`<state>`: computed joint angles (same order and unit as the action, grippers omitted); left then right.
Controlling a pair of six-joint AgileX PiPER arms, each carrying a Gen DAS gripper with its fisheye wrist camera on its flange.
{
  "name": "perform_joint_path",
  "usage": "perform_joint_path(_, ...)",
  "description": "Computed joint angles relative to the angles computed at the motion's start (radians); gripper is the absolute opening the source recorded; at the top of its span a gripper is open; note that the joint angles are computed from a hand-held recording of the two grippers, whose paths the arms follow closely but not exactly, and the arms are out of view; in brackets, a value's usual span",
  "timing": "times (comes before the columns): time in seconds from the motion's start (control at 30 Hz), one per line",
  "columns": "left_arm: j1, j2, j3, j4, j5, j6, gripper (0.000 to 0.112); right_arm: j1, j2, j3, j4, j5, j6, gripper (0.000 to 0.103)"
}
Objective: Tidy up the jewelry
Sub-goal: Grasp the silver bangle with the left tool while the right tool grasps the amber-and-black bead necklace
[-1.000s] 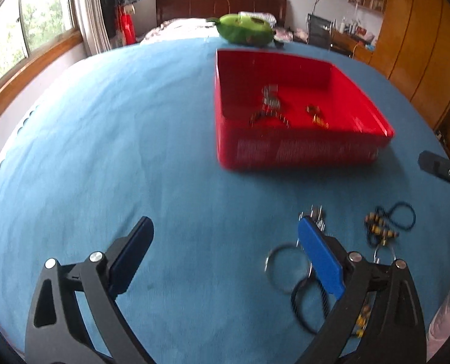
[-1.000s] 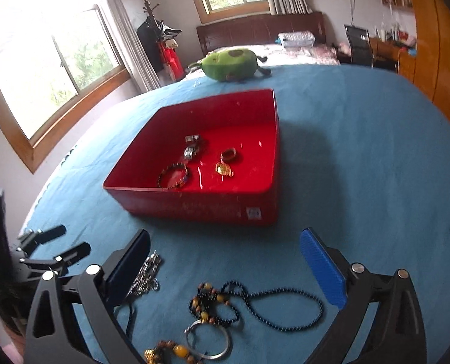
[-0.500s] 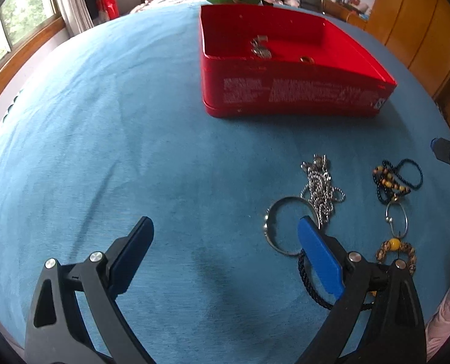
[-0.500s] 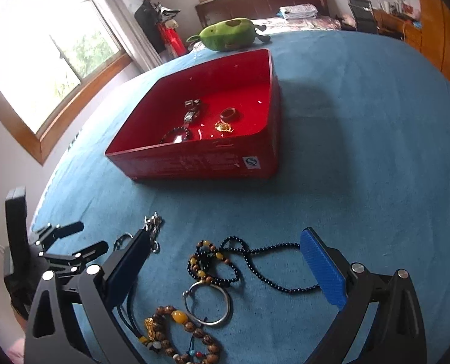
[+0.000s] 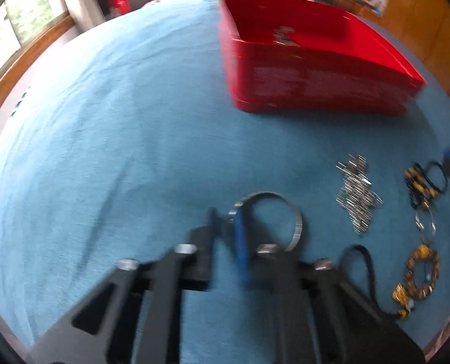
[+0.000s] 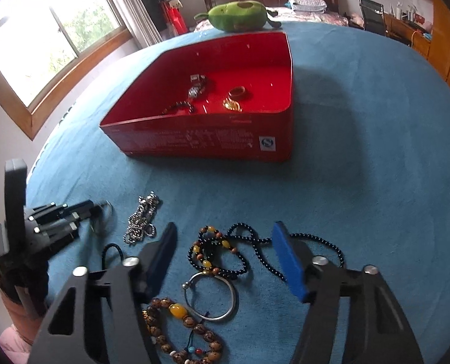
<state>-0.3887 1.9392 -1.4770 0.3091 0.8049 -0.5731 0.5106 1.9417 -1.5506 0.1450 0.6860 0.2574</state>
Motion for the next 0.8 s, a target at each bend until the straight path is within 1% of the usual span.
perform_joint_path(0.07,0.026,-0.001,0.000,-0.001,-0.008,-0.016,0.003,-0.007,0.009,-0.005,0.012,0.012,-0.010,0.047)
perform_joint_path(0.17,0.037,-0.010,0.016,-0.006,-0.025,-0.018,0.003,-0.012,0.014,-0.002,0.012,0.022,-0.015,0.046)
perform_joint_path(0.27,0.028,-0.007,0.017,0.021,-0.022,-0.038,0.005,-0.017,0.008,0.005,0.056,0.030,-0.064,0.046)
perform_joint_path(0.3,0.032,-0.014,0.025,0.022,-0.023,-0.034,0.005,-0.019,0.005,0.005,0.064,0.034,-0.068,0.048)
perform_joint_path(0.33,0.034,-0.013,0.024,0.021,-0.024,-0.033,0.005,-0.018,0.005,-0.001,0.051,0.045,-0.057,0.055)
perform_joint_path(0.37,0.037,-0.015,0.027,0.019,-0.027,-0.031,0.005,-0.014,0.005,-0.006,0.027,0.050,-0.036,0.060)
perform_joint_path(0.4,0.033,-0.013,0.025,0.019,-0.027,-0.035,0.005,-0.010,0.004,-0.011,-0.002,0.056,-0.011,0.062)
perform_joint_path(0.43,0.032,-0.014,0.026,0.017,-0.028,-0.035,0.005,-0.008,0.008,-0.022,-0.028,0.073,0.013,0.069)
perform_joint_path(0.47,0.034,-0.017,0.029,0.013,-0.031,-0.033,0.005,-0.008,0.010,-0.027,-0.029,0.081,0.014,0.079)
perform_joint_path(0.53,0.039,-0.020,0.031,0.000,-0.036,-0.026,0.005,-0.010,0.021,-0.041,-0.012,0.096,-0.004,0.085)
perform_joint_path(0.7,0.060,-0.021,0.032,-0.041,-0.049,0.010,0.005,-0.005,0.094,-0.124,0.014,0.180,-0.028,0.087)
perform_joint_path(0.8,0.066,-0.020,0.035,-0.052,-0.057,0.019,0.005,-0.013,0.140,-0.161,0.095,0.203,-0.086,0.087)
